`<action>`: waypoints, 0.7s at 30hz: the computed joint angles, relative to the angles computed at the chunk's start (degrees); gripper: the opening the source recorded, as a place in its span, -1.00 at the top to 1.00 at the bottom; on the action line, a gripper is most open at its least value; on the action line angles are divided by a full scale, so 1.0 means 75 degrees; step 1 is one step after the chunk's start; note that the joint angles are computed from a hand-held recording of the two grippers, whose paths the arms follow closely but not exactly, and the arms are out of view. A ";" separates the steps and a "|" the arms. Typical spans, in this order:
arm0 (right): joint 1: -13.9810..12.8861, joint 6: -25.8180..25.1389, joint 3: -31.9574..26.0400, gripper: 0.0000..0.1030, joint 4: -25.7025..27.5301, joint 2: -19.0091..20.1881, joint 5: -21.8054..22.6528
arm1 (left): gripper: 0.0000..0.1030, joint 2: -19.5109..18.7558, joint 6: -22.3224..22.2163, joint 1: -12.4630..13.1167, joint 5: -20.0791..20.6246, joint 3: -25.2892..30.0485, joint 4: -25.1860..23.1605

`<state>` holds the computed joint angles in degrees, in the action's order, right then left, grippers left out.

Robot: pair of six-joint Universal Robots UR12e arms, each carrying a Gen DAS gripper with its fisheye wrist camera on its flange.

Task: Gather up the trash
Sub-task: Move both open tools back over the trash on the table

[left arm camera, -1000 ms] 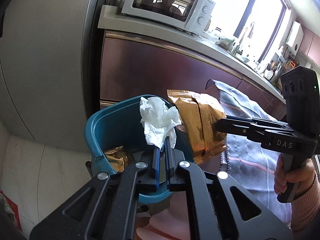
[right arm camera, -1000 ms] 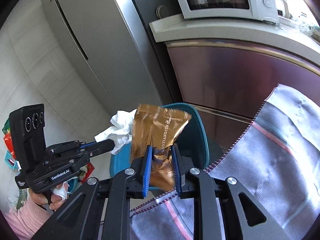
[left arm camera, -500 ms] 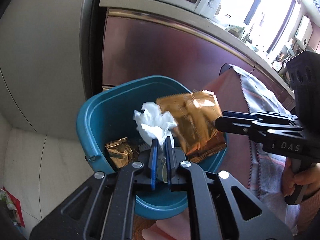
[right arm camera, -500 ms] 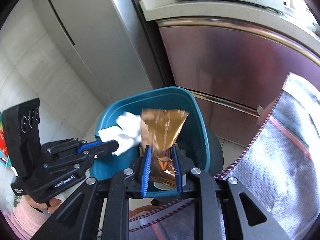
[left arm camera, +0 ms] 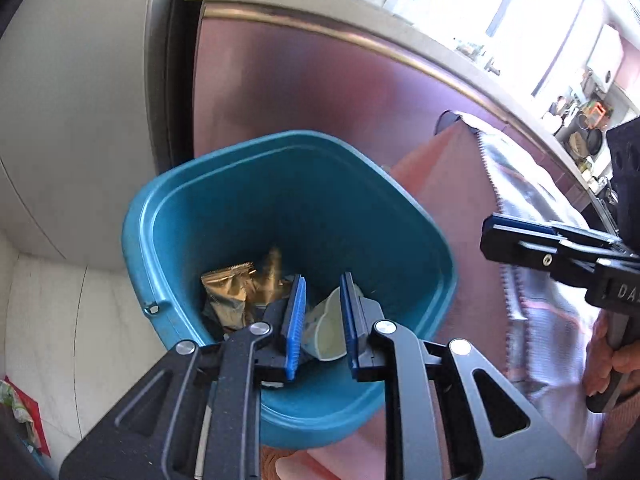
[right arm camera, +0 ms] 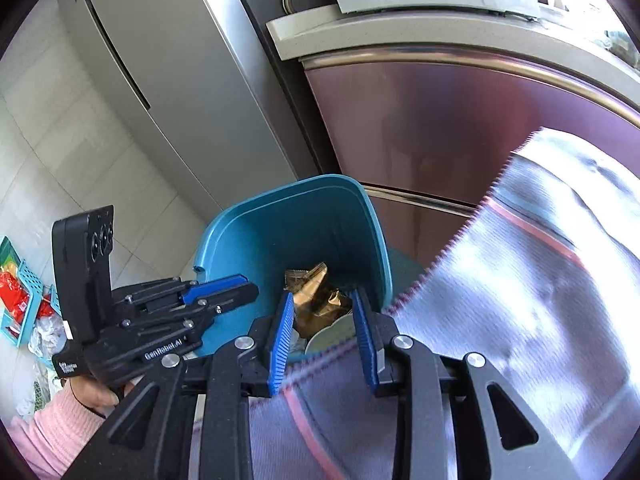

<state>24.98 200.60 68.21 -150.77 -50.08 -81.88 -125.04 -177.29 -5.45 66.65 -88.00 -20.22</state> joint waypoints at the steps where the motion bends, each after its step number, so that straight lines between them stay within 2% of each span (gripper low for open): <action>1: 0.0005 0.0025 0.0231 0.41 -0.0202 -0.0131 -0.0028 | 0.65 0.0040 0.0010 -0.0018 -0.0016 -0.0049 0.0134; 6: 0.0034 0.0124 0.0985 0.31 -0.1070 -0.0591 -0.0218 | 0.50 0.0325 0.0119 -0.0080 -0.0375 -0.0389 0.0880; 12: 0.0070 0.0294 0.1918 0.17 -0.2130 -0.1190 -0.0648 | 0.36 0.0662 0.0533 -0.0211 -0.1165 -0.0695 0.1489; 16: 0.0074 0.0584 0.2680 0.14 -0.2637 -0.1662 -0.1094 | 0.24 0.0802 0.0848 -0.0391 -0.1737 -0.0785 0.1526; 21: 0.0104 0.1202 0.3661 0.12 -0.2959 -0.2298 -0.1942 | 0.22 0.0867 0.1408 -0.0754 -0.2290 -0.0776 0.1083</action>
